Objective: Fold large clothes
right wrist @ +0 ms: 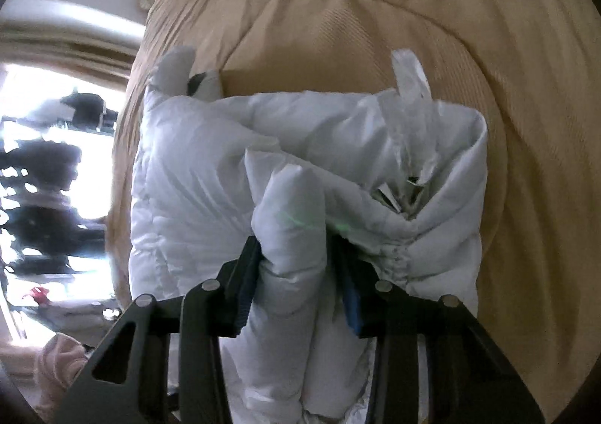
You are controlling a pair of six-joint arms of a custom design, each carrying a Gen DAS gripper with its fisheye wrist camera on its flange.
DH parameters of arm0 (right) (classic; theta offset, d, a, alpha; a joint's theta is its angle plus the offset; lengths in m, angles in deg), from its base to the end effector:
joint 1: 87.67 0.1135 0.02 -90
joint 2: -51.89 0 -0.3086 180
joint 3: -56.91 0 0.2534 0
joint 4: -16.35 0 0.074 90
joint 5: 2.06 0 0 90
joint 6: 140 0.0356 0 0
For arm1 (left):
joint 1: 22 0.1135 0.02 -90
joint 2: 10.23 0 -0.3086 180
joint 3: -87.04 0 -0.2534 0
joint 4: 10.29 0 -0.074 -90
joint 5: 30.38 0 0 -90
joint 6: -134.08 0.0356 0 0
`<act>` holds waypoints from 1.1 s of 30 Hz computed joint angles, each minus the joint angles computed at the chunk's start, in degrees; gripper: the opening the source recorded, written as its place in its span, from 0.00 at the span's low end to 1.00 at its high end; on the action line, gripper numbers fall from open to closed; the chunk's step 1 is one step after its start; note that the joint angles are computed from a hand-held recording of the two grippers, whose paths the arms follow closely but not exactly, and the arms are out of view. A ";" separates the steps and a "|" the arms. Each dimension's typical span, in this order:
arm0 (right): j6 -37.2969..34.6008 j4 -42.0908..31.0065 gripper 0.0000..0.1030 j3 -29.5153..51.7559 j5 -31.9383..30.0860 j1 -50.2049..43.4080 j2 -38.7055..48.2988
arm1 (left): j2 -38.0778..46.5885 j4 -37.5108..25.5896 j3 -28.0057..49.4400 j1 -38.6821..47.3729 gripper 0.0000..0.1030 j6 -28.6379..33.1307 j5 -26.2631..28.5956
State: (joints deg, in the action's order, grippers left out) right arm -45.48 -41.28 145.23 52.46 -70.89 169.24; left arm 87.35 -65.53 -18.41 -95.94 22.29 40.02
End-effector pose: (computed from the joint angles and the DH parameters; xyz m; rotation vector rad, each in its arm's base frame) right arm 0.3668 0.1322 0.1618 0.3409 -2.9172 -0.9392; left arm 0.0988 -0.3001 0.2150 1.1651 2.4918 0.1092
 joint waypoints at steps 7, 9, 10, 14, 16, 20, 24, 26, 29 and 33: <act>1.75 2.81 0.39 -4.47 -1.65 -1.47 -1.79 | -19.91 1.77 -2.53 28.07 0.80 1.55 17.94; 2.81 3.38 0.39 -5.53 -0.57 -1.10 -3.14 | -13.99 4.99 -0.33 36.41 0.80 4.60 18.96; 4.26 4.19 0.40 -5.27 0.09 -0.27 -2.89 | -9.77 6.55 0.58 40.67 0.79 5.53 19.53; 7.12 5.23 0.43 -6.19 3.66 1.33 -4.98 | 7.69 13.29 4.03 47.87 0.76 3.61 25.39; 8.64 6.87 0.45 -7.75 5.63 2.06 -6.79 | 12.57 14.08 5.38 47.90 0.81 3.22 24.00; 11.69 8.80 0.47 -11.26 12.30 4.04 -12.53 | 16.72 13.71 8.23 45.26 0.92 4.14 18.10; 15.07 10.04 0.48 -17.08 28.47 11.07 -29.59 | 17.12 13.52 8.85 45.01 0.92 4.41 17.17; 18.44 10.35 0.51 -20.24 34.85 16.54 -39.49 | 15.42 13.70 7.12 44.97 0.92 4.25 17.36; 24.43 9.70 0.58 -23.60 42.35 26.12 -47.05 | 17.30 14.79 7.98 44.44 0.92 3.42 17.28; 30.28 12.26 0.58 -30.84 52.25 39.77 -49.17 | 17.87 14.60 8.84 44.29 0.92 3.29 16.64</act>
State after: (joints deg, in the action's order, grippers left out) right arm -15.20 -29.02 114.39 104.72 -31.12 120.07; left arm 105.22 -50.93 -9.58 -51.65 25.58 56.65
